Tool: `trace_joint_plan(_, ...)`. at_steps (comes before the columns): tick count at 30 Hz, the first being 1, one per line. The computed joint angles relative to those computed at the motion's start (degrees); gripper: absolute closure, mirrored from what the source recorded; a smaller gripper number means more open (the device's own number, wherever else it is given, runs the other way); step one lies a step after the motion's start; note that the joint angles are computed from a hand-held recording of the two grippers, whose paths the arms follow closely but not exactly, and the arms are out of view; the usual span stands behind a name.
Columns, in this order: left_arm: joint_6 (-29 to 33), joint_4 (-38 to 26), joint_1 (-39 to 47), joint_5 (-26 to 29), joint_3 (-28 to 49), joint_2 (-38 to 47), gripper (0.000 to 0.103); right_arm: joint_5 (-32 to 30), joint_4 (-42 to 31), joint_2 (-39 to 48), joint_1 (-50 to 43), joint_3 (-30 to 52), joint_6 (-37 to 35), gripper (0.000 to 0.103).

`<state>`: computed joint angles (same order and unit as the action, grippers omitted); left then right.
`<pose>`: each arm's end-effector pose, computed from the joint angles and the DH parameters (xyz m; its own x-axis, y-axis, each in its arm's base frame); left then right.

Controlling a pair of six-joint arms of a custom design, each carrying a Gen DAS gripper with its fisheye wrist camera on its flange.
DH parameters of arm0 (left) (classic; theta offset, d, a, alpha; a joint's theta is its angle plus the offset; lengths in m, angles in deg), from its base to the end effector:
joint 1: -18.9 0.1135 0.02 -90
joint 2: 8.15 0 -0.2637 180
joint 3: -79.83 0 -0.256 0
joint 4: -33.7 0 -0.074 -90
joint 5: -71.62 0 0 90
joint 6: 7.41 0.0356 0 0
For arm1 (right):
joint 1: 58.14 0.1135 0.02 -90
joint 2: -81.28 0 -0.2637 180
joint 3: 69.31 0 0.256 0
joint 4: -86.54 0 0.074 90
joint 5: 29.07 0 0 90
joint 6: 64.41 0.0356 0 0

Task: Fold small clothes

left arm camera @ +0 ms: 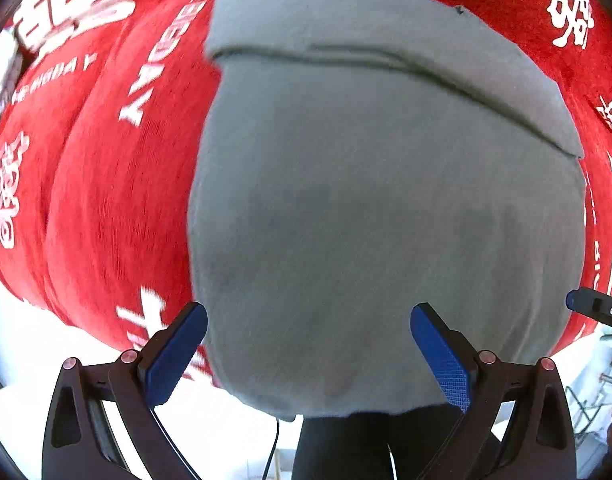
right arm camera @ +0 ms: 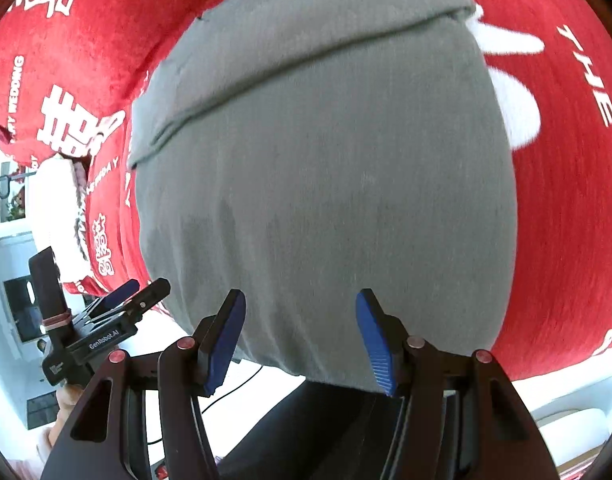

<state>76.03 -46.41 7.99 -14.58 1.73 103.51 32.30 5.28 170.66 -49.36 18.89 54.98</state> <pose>0.3627 -0.0723 0.2057 -0.9971 0.0761 0.0053 0.0756 0.9949 -0.0661 0.2810 0.0607 0.2676 -0.9499 0.2891 0.1185 0.3098 0.8217 0.4784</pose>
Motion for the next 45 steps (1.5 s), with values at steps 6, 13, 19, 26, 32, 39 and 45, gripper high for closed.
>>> trace_joint_plan(6, 5.5, 0.55, 4.58, 2.03, -9.16, -4.08, 0.001, -1.46, -0.95, -6.41, -0.65, -8.61, -0.66, 0.042)
trace_joint_plan(13, 8.31, 4.63, 6.11, 3.84, -18.2, -5.45, 0.001, -1.28, -2.5, -14.65, -5.52, -23.37, -3.93, 0.042)
trace_joint_plan(19, 7.05, 9.25, 4.47, 6.51, -22.79, -4.09, 0.001, -2.92, 4.03, -16.15, -8.3, -34.31, -4.56, 0.042)
trace_joint_plan(26, 10.07, 11.93, 8.45, 7.55, -26.31, -4.49, 0.01, -4.94, 10.16, -15.69, -7.24, -38.83, -3.78, 0.05)
trace_joint_plan(32, 15.78, 8.59, 11.85, 9.49, -26.08, -7.54, 0.085, -11.47, 4.32, -21.43, -12.17, -37.82, -5.08, 0.098)
trace_joint_plan(39, 22.07, -6.23, 18.0, 19.27, -10.55, -6.69, 0.089, -22.99, -1.17, -20.07, -19.9, -22.41, -8.22, 0.098)
trace_joint_plan(45, 15.76, -2.88, 15.62, 21.66, 3.94, 1.26, 0.089, -22.41, 13.62, -9.01, -16.31, -11.61, 2.43, 0.098)
